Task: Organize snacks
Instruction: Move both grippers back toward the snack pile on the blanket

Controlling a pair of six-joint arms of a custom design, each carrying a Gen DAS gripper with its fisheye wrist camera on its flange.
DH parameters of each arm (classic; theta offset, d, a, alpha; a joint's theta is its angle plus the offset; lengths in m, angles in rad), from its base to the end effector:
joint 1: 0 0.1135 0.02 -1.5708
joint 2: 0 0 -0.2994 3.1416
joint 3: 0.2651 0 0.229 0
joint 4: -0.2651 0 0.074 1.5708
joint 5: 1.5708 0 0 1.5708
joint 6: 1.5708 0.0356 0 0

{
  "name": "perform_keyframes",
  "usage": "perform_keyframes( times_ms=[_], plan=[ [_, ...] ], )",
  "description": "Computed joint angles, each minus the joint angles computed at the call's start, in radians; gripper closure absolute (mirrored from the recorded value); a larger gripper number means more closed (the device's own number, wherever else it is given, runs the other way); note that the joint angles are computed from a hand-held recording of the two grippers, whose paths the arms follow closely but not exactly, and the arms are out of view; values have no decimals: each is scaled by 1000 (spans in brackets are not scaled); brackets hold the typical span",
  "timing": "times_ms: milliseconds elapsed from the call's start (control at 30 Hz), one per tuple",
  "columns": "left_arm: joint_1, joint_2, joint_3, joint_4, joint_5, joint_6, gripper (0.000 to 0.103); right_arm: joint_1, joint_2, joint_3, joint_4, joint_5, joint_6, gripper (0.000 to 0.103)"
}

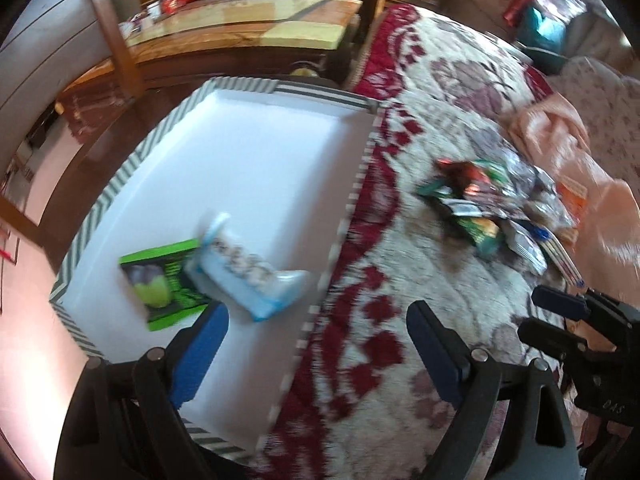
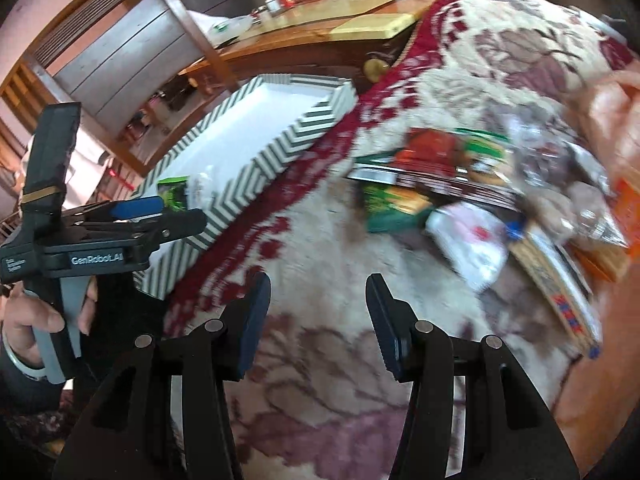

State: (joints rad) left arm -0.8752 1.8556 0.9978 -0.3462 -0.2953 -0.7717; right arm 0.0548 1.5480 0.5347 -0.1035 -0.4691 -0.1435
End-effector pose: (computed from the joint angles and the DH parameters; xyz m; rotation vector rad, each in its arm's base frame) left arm 0.2212 -0.2489 0.1720 0.0648 2.6777 -0.0936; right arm 0.2262 0.0285 0.1620 -0.4015 2.5819 0.5961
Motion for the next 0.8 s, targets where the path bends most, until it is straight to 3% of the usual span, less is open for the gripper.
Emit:
perform_keyframes(
  times_ms=[333, 800],
  plan=[
    [-90, 97, 146, -68, -2, 5, 11, -218, 6, -30, -24, -41, -118, 53],
    [-106, 204, 308, -123, 28, 25, 11, -369, 91, -19, -17, -64, -174, 53]
  ],
)
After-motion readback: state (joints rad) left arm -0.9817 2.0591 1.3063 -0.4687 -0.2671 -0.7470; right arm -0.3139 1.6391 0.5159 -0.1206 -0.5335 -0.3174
